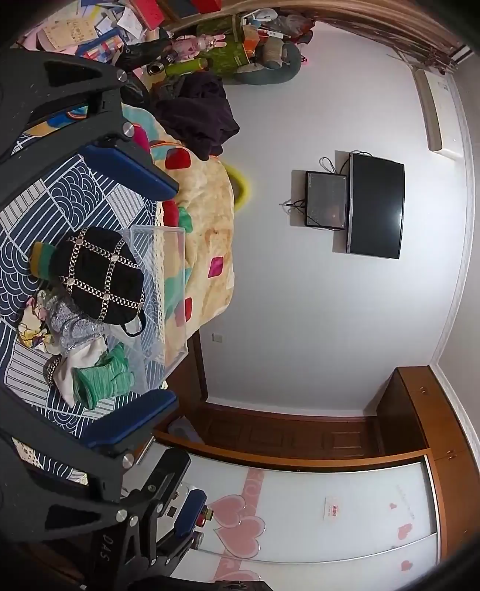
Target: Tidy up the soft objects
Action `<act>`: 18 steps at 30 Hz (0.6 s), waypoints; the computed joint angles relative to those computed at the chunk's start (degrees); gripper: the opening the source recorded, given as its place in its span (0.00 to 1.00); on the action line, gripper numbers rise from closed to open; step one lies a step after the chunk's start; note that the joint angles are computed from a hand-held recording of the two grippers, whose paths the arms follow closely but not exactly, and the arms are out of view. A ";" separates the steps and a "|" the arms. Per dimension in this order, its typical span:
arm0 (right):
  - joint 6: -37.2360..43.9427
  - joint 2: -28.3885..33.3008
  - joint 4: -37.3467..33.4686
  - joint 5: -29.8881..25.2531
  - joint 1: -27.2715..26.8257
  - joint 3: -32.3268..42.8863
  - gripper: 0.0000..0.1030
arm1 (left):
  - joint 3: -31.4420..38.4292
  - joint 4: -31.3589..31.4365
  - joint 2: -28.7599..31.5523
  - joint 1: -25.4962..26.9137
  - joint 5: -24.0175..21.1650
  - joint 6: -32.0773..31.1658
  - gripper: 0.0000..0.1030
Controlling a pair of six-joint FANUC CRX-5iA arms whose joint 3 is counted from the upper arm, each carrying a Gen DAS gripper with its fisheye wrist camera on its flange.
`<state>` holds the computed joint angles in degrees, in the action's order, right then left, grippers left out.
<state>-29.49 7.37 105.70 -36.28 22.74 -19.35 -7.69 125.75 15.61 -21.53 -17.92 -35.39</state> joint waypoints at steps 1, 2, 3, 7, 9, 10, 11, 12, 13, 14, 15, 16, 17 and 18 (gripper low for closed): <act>-0.14 0.07 0.09 -0.06 0.02 0.01 1.00 | 0.01 -0.05 0.00 0.00 0.00 0.02 1.00; -0.15 0.06 0.07 -0.09 0.04 0.01 1.00 | -0.01 0.00 -0.01 -0.02 0.00 -0.07 1.00; -0.25 0.10 0.16 -0.06 0.01 0.01 1.00 | 0.01 -0.04 -0.02 -0.01 0.03 -0.04 1.00; -0.09 0.05 -0.14 -0.32 0.25 -0.01 1.00 | 0.07 0.76 -0.11 -0.21 0.25 -0.81 1.00; -0.06 0.00 -0.14 -0.28 0.25 0.00 1.00 | -0.05 0.72 -0.18 -0.18 0.15 -0.83 1.00; -0.15 0.02 -0.08 -0.28 0.23 -0.02 1.00 | -0.06 0.98 -0.20 -0.25 0.19 -1.06 1.00; 0.06 -0.09 -0.28 -0.31 0.29 -0.02 1.00 | -0.03 1.26 -0.18 -0.36 0.28 -1.33 1.00; -0.15 -0.06 -0.04 -0.26 0.21 -0.06 1.00 | -0.04 0.97 -0.24 -0.27 0.26 -1.01 1.00; -0.28 0.00 0.08 -0.23 0.17 -0.07 1.00 | -0.12 0.59 -0.38 -0.11 0.13 -0.65 1.00; -0.28 -0.01 0.06 -0.27 0.18 -0.07 1.00 | -0.13 1.24 -0.35 -0.28 0.19 -1.31 1.00; -0.34 -0.04 0.13 -0.24 0.15 -0.09 1.00 | -0.12 1.30 -0.40 -0.28 0.23 -1.31 1.00; -0.34 -0.06 0.17 -0.24 0.17 -0.08 1.00 | -0.17 1.36 -0.47 -0.32 0.22 -1.34 1.00; -0.16 -0.16 0.04 -0.26 0.21 -0.08 1.00 | -0.21 0.97 -0.48 -0.23 0.07 -1.00 1.00; -0.05 -0.20 -0.06 -0.27 0.25 -0.07 1.00 | -0.33 0.78 -0.55 -0.20 -0.05 -0.91 1.00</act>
